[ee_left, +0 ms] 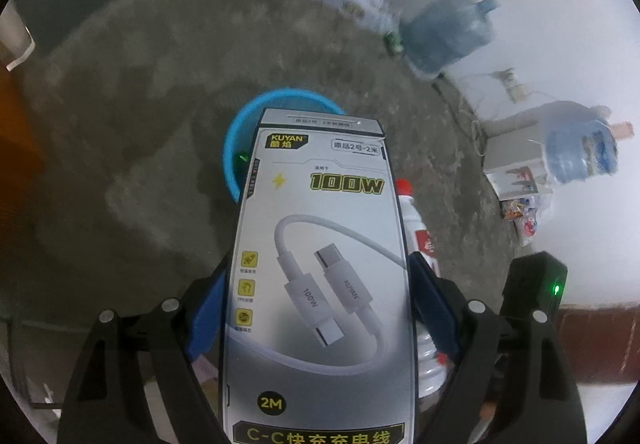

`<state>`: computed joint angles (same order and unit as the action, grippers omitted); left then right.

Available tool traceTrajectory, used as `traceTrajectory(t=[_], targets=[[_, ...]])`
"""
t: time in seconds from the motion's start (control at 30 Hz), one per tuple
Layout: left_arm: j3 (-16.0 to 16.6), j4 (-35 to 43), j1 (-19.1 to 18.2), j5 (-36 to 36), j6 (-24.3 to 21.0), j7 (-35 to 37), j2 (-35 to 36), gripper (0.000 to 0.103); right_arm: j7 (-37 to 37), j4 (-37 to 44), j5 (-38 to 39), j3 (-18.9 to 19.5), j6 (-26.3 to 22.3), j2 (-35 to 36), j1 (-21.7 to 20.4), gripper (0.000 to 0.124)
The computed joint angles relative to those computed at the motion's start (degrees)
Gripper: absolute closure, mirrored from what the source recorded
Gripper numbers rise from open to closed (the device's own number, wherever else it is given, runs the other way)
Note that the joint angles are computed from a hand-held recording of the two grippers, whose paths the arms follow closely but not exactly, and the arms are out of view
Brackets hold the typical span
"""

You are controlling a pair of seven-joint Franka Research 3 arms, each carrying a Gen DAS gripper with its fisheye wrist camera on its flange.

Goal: Collect trash
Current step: 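Open the left gripper over the basket while the right gripper drops the bottle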

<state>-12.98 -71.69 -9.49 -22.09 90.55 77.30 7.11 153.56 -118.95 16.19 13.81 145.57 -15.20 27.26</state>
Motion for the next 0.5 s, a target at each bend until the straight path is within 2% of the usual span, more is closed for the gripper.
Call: traceTrajectory(t=[0.2, 0.3, 0.33, 0.43, 0.5], targets=[[-1.20, 9.24, -1.51, 2.51, -0.78, -8.67, 14.69, 0.021, -4.70, 1.88, 4.42, -3.43, -2.09, 7.08, -0.79, 0.069], [-1.78, 12.51, -2.38, 5.03, -0.13, -10.30, 19.21, 0.021, -5.90, 3.31, 6.28, -4.52, -0.98, 11.17, -1.61, 0.067], [-2.02, 12.33, -2.25, 4.74, 1.27, -10.94, 19.97, 0.020, -5.98, 4.09, 5.95, -4.69, -1.14, 12.25, -1.85, 0.067], [-2.55, 8.85, -1.38, 2.62, 5.70, -14.27, 19.32, 0.008, -4.37, 5.10, 4.19, -5.02, 0.37, 14.79, -2.29, 0.060], [-2.79, 6.50, -0.67, 1.37, 8.79, -15.62, 18.20, 0.007, -2.39, 4.85, 1.63, -5.14, 1.78, 15.16, -2.32, 0.058]])
